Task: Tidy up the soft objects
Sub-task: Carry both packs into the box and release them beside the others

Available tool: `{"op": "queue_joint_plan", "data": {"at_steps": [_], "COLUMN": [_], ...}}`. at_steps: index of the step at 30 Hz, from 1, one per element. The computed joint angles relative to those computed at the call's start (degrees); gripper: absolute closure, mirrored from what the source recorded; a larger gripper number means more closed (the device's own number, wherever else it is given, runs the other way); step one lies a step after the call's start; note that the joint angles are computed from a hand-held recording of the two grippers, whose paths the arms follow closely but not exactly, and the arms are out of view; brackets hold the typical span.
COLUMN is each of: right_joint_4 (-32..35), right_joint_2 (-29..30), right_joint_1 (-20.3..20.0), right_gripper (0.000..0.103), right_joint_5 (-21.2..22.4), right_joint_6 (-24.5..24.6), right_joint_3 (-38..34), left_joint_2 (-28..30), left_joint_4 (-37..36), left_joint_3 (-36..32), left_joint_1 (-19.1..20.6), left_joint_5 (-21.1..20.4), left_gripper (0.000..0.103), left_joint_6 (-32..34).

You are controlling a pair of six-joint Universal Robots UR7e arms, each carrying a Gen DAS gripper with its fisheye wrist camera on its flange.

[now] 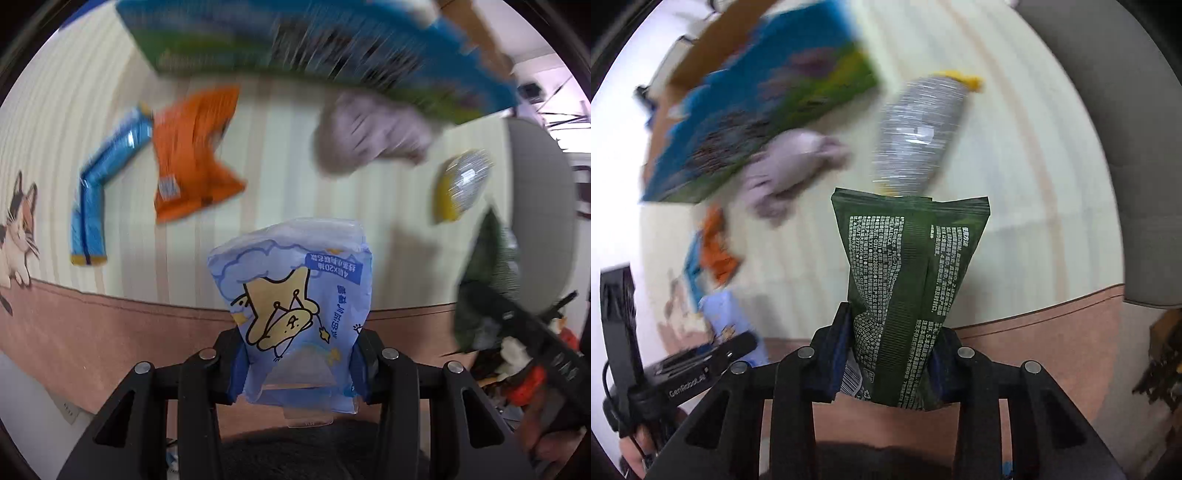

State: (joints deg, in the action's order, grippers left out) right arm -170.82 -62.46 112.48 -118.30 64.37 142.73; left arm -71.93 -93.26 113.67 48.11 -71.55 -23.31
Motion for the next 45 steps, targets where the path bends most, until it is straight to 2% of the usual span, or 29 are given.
{"op": "queue_joint_plan", "data": {"at_steps": [4,6,10,13,16,20,26,32,37,41,45], "right_joint_4": [4.4,7.3,12.9,17.2,19.8,22.9,28.5,32.0,35.7,37.6,38.2], "right_joint_2": [-2.5,-4.4,-6.4,-7.1,-6.6,-5.5,-1.3,2.2,4.2,5.5,6.6], "right_joint_1": [3.6,4.9,5.9,5.2,3.4,0.2,-7.4,-12.6,-14.8,-16.6,-17.5], "right_gripper": [0.065,0.065,0.065,0.065,0.065,0.065,0.065,0.065,0.065,0.065,0.065], "right_joint_5": [-0.9,-1.8,-4.9,-7.6,-9.1,-9.2,-7.6,-5.8,-4.9,-4.1,-4.3], "right_joint_6": [-3.3,-5.6,-11.3,-14.6,-17.6,-20.2,-22.9,-23.7,-24.3,-24.0,-24.0], "right_joint_3": [-5.3,-8.4,-15.8,-20.4,-24.1,-27.7,-31.8,-33.3,-34.8,-35.2,-35.5], "left_joint_2": [-0.3,0.5,6.5,9.9,14.0,19.0,28.2,37.8,43.9,47.0,48.3], "left_joint_4": [-1.4,-1.2,-1.4,-3.0,-3.7,-5.1,-0.6,6.4,12.1,15.1,14.7], "left_joint_3": [-5.4,-9.4,-20.7,-25.1,-29.7,-32.3,-40.9,-51.1,-56.9,-60.1,-61.7], "left_joint_1": [-2.8,-3.0,-3.2,-4.1,-3.2,-0.2,3.0,5.1,6.4,7.5,8.4], "left_joint_5": [-2.5,-2.4,0.7,4.7,8.0,9.9,13.5,16.3,20.0,20.2,19.8], "left_gripper": [0.061,0.061,0.061,0.061,0.061,0.061,0.061,0.061,0.061,0.061,0.057], "left_joint_6": [2.3,4.3,9.3,11.1,12.6,13.5,11.8,10.8,10.3,9.2,8.3]}}
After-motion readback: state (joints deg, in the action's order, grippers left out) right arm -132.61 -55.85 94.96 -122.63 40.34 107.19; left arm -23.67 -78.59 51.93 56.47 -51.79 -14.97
